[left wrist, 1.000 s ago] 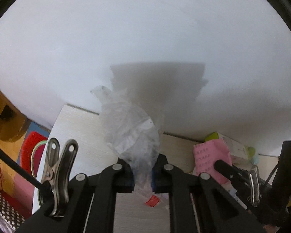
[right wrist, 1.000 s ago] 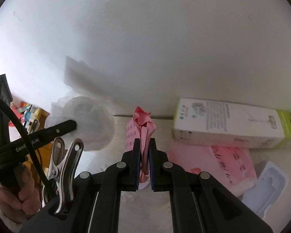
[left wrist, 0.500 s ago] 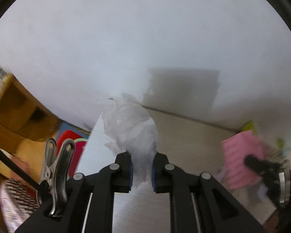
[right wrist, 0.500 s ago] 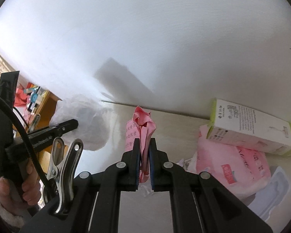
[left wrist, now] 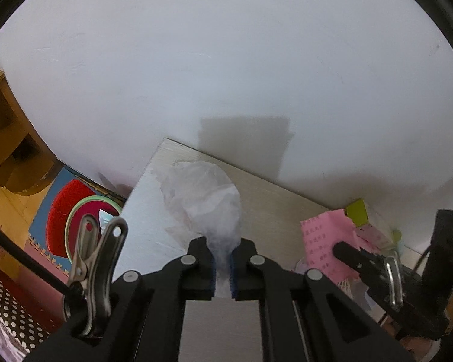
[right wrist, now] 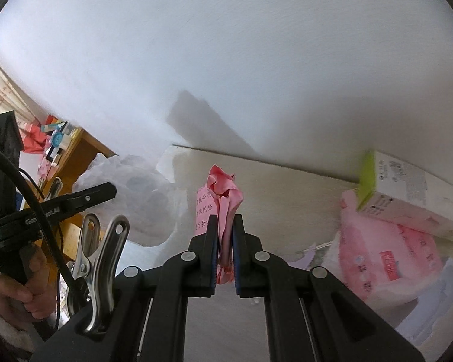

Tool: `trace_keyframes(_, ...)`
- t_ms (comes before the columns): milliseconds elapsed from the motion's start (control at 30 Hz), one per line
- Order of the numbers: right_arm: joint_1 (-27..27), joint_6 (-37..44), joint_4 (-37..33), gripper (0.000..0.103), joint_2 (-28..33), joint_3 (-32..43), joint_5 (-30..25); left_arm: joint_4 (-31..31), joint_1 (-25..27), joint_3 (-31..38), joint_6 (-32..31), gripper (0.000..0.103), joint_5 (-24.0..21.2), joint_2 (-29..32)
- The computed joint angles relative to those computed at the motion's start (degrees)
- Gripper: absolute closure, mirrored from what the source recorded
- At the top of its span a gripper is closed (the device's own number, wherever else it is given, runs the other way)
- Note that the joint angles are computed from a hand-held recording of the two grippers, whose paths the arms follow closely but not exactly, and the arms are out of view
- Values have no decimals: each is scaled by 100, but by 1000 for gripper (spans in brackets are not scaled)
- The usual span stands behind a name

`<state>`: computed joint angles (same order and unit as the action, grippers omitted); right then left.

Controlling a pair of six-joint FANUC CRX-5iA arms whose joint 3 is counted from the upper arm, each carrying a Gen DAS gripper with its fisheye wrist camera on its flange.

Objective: Collect trash
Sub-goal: 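Carry the clear bag and pink paper with both grippers over the red bucket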

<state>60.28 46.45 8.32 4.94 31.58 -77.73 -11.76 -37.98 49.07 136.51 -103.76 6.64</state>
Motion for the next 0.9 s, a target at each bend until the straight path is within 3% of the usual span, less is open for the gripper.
trace_keyframes(467, 202, 995, -470, 94, 830, 1163, -407, -81, 518, -896, 236, 97, 74, -1020)
trace_keyframes(767, 459, 1496, -645, 94, 1509, 2117, -894, 279, 1161, -2092, 391, 97, 345, -1828)
trace_keyframes(900, 660, 1516, -257, 94, 1987, 2714, -1342, 441, 1426, -2565, 445, 97, 464, -2128)
